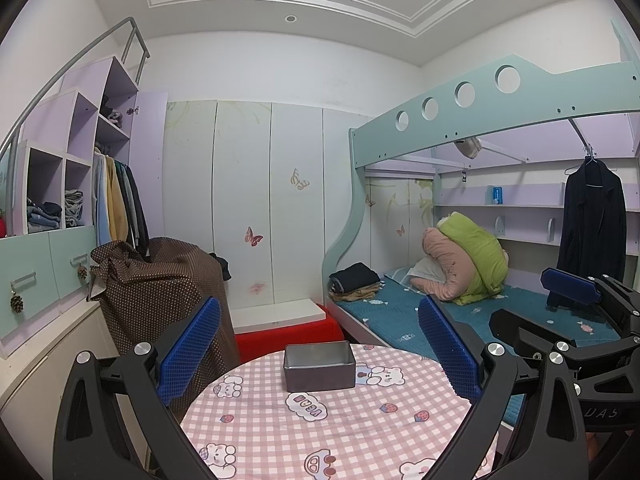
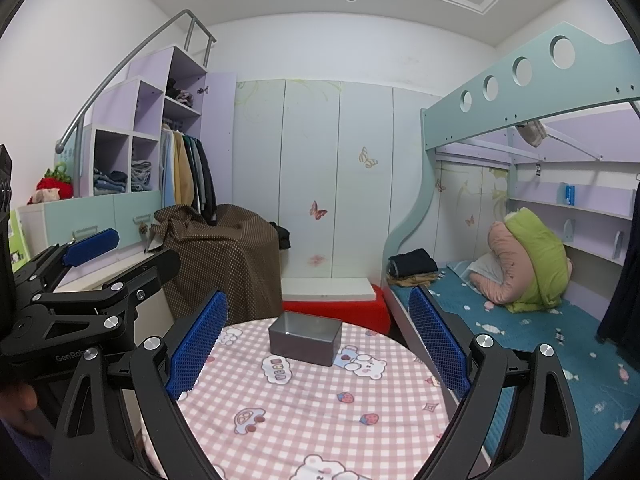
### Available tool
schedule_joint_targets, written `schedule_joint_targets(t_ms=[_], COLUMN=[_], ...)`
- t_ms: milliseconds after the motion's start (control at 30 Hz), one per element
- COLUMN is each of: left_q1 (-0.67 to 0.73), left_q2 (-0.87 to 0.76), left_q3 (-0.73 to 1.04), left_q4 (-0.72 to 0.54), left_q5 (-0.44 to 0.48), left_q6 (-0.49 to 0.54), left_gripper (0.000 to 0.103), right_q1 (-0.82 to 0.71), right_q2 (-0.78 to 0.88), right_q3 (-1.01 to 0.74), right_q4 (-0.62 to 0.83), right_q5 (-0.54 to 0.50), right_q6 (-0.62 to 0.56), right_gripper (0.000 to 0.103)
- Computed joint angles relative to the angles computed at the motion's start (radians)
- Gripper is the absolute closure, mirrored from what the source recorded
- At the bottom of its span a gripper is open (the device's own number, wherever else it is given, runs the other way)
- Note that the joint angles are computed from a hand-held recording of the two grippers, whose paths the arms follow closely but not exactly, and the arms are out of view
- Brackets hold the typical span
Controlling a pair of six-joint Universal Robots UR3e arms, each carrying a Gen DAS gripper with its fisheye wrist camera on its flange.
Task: Organize jewelry
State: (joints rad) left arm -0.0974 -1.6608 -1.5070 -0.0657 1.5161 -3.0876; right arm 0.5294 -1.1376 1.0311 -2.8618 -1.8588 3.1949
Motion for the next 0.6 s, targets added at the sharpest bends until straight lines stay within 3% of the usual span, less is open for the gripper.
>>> schedule_joint_targets(t_ms=[600], left_q1=[0.016], left_q2=[-0.003], left_q3=[-0.002], left_q4=[-0.007], left_q5=[-0.022], left_q6=[0.004], left_gripper=[0.007], right_q1=[0.006], right_q2=[-0.004], right_q3=[0.038], right_q4=[-0.029], right_q5=[-0.011], right_q6=[0.003], right_gripper=[0.014])
